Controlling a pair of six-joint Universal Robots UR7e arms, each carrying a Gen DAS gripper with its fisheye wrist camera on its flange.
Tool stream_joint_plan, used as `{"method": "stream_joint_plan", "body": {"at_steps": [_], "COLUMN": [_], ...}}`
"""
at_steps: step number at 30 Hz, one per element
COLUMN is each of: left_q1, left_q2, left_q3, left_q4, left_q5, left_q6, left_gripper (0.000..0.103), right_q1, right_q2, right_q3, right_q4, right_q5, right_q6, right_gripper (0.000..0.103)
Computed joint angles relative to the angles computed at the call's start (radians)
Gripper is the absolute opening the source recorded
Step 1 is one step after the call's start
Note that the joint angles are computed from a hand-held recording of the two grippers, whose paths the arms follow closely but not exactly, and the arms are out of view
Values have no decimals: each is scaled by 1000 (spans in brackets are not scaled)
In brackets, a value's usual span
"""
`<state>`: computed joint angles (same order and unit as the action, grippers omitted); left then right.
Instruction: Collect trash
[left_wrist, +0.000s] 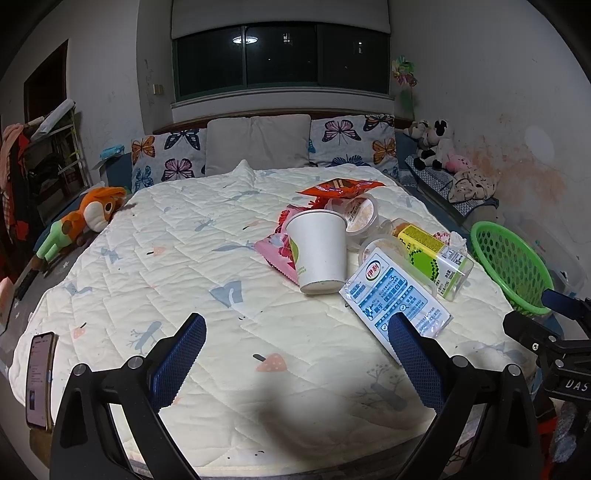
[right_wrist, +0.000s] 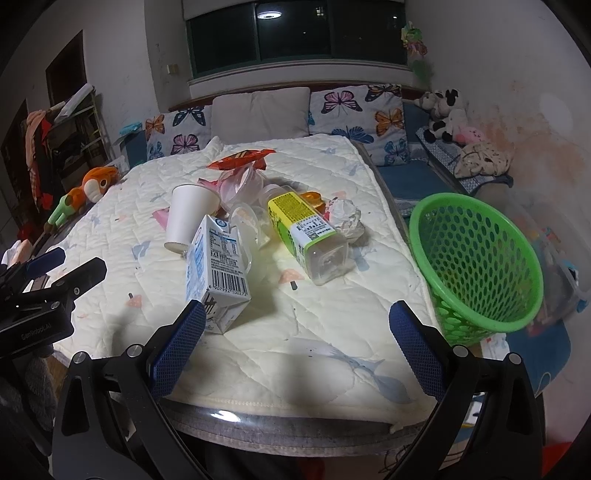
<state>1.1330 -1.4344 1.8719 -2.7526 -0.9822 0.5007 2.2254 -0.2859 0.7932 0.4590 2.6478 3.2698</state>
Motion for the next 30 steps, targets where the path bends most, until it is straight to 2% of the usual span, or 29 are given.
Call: {"method": "stream_joint_plan", "body": {"at_steps": [30], "left_q1": [1], "left_q2": [1], "left_q3": [8], "left_q4": [-11], "left_q5": [-8], "left_q6": [0], "left_gripper": [96], "right_q1": [1], "right_q2": [-6], "right_q3": [8], "right_q4": [-12], "right_q5": [-4], "right_q6": [-11], "right_gripper": [98]}}
